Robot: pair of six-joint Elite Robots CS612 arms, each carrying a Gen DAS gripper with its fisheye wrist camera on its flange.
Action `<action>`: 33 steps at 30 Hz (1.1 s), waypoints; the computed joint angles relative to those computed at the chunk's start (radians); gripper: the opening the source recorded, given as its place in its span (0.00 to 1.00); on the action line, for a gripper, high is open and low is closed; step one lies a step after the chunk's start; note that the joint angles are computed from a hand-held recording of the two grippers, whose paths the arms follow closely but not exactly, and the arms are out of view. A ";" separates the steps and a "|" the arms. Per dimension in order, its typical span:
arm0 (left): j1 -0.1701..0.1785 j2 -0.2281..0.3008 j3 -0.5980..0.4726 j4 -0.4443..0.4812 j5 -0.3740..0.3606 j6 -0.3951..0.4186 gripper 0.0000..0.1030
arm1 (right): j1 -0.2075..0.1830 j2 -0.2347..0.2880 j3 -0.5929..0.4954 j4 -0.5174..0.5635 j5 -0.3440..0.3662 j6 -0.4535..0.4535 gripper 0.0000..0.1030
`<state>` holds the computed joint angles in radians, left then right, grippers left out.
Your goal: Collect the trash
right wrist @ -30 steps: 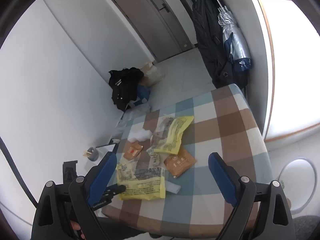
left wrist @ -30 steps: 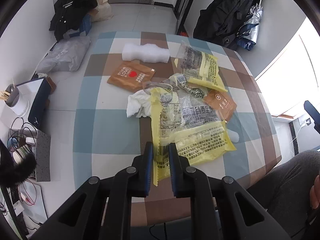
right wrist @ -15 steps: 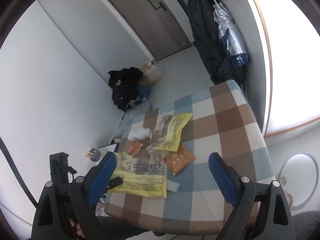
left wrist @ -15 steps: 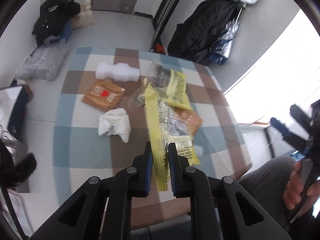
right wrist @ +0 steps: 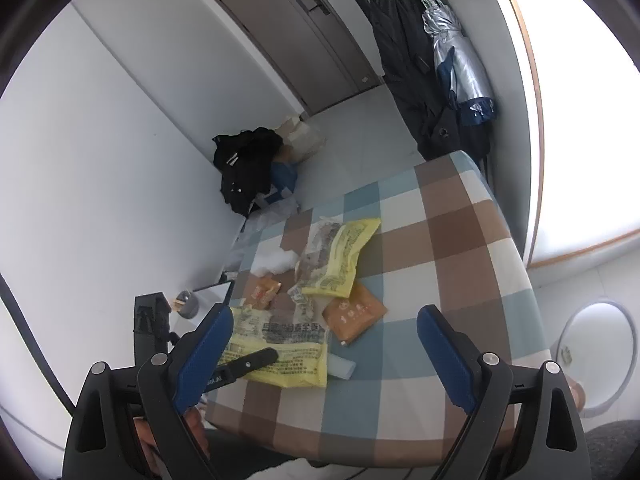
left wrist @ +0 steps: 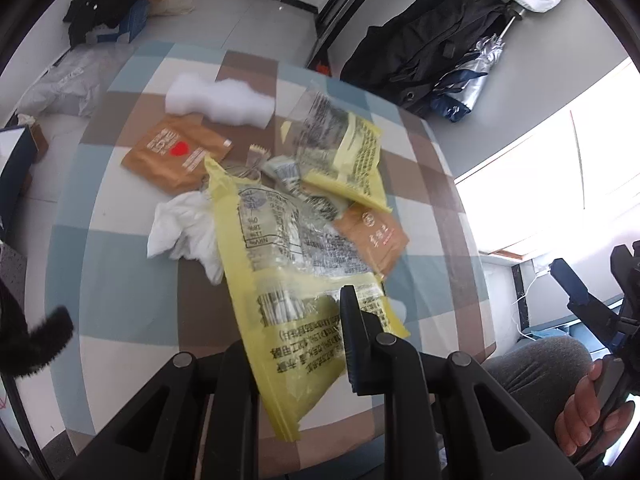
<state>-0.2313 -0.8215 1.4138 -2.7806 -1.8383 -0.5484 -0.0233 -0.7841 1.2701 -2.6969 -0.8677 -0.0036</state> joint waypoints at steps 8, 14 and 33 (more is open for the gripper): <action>0.006 -0.015 0.017 -0.028 -0.010 -0.021 0.07 | 0.008 0.002 -0.002 0.014 -0.040 -0.033 0.91; 0.019 -0.033 0.041 -0.120 -0.033 -0.079 0.05 | 0.017 0.000 0.002 0.021 -0.076 -0.057 0.91; 0.045 -0.047 0.067 -0.097 -0.050 -0.158 0.00 | 0.067 0.012 -0.015 0.047 -0.181 -0.117 0.91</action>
